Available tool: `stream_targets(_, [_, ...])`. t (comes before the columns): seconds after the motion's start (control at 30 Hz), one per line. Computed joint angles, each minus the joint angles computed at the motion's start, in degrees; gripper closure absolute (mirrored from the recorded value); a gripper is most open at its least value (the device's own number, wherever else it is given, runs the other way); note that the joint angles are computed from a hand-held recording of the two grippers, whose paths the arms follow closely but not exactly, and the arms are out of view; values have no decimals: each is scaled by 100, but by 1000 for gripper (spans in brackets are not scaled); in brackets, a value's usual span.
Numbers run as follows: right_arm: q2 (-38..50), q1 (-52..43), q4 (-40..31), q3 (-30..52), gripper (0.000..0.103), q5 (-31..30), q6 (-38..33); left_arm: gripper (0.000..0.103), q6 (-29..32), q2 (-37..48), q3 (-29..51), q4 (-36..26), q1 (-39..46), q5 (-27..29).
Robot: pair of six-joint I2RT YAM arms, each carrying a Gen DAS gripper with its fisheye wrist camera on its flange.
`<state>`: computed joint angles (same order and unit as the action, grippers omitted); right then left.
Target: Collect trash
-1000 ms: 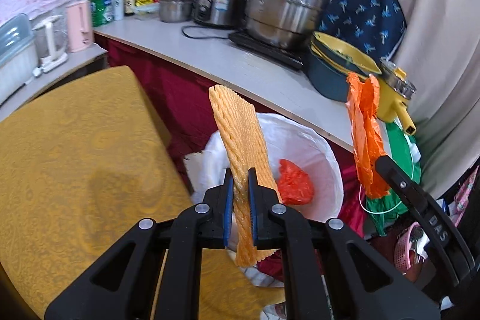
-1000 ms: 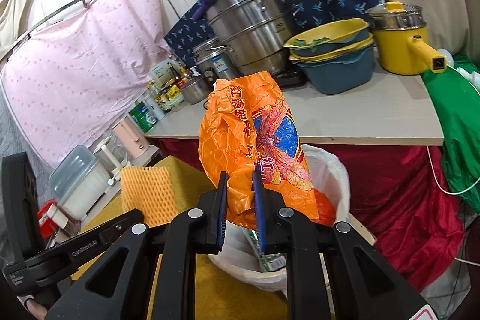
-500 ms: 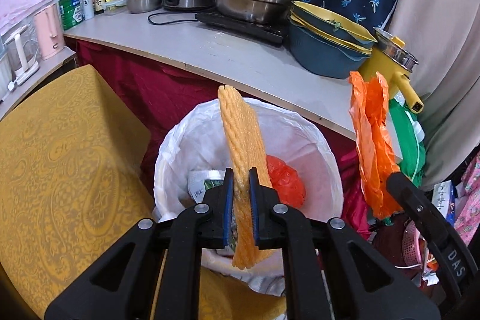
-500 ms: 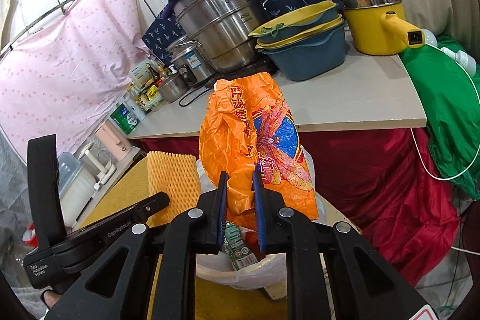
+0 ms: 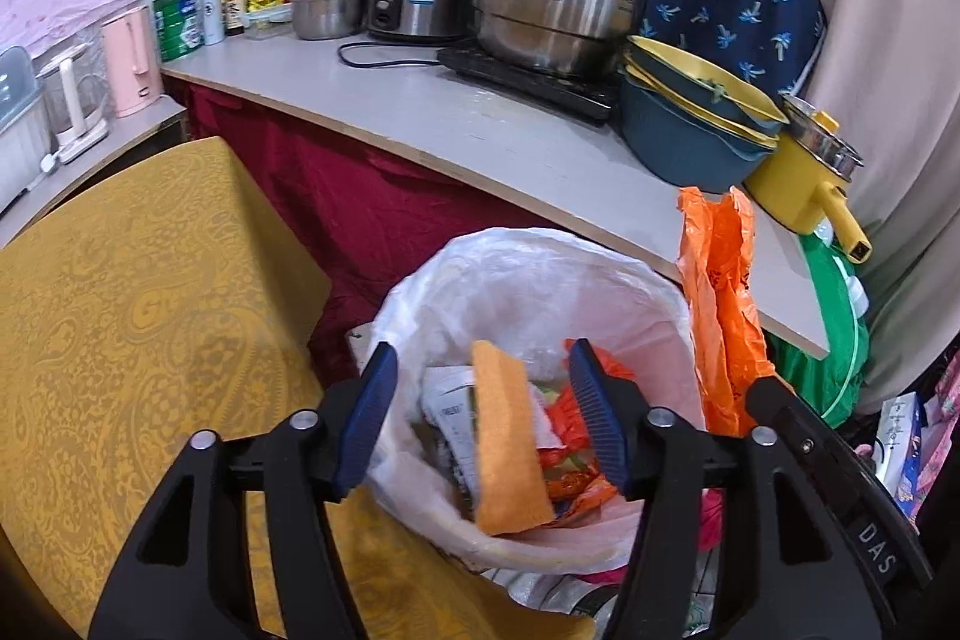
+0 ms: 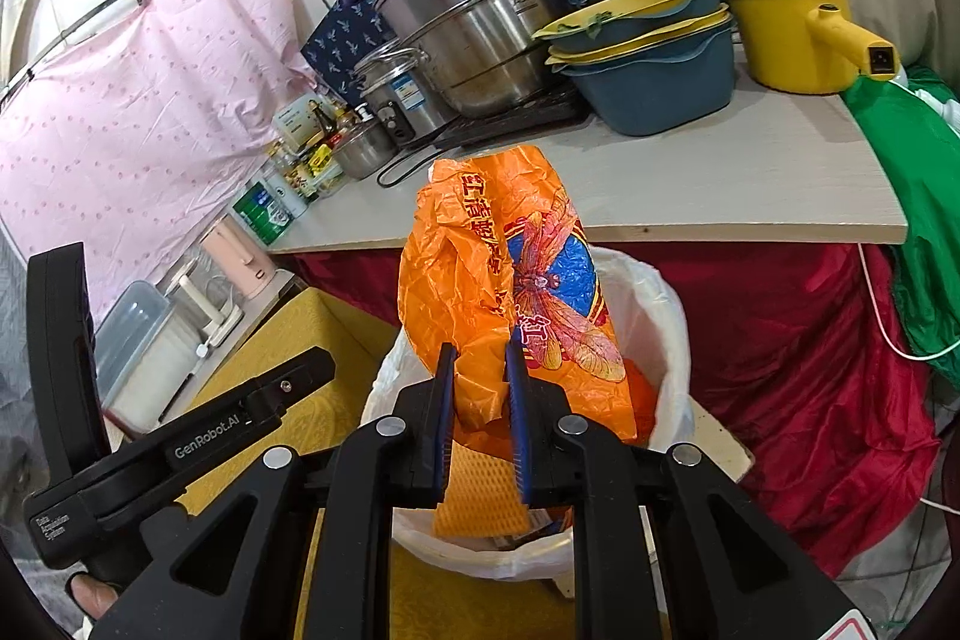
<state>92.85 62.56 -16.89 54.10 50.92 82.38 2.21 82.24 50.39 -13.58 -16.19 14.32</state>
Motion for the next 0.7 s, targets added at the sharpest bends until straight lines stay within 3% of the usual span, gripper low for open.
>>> stream_targets(0.43, [487, -345, 514, 463, 82, -410, -793, 35, 420, -363, -449, 113, 648, -48])
stream_targets(0.53, [535, -324, 349, 585, 64, -325, -662, 31, 454, -470, -489, 60, 794, 57])
stream_targets(0.7, [523, -244, 152, 689, 59, -228, -565, 26, 492, -646, -579, 18, 931, 122])
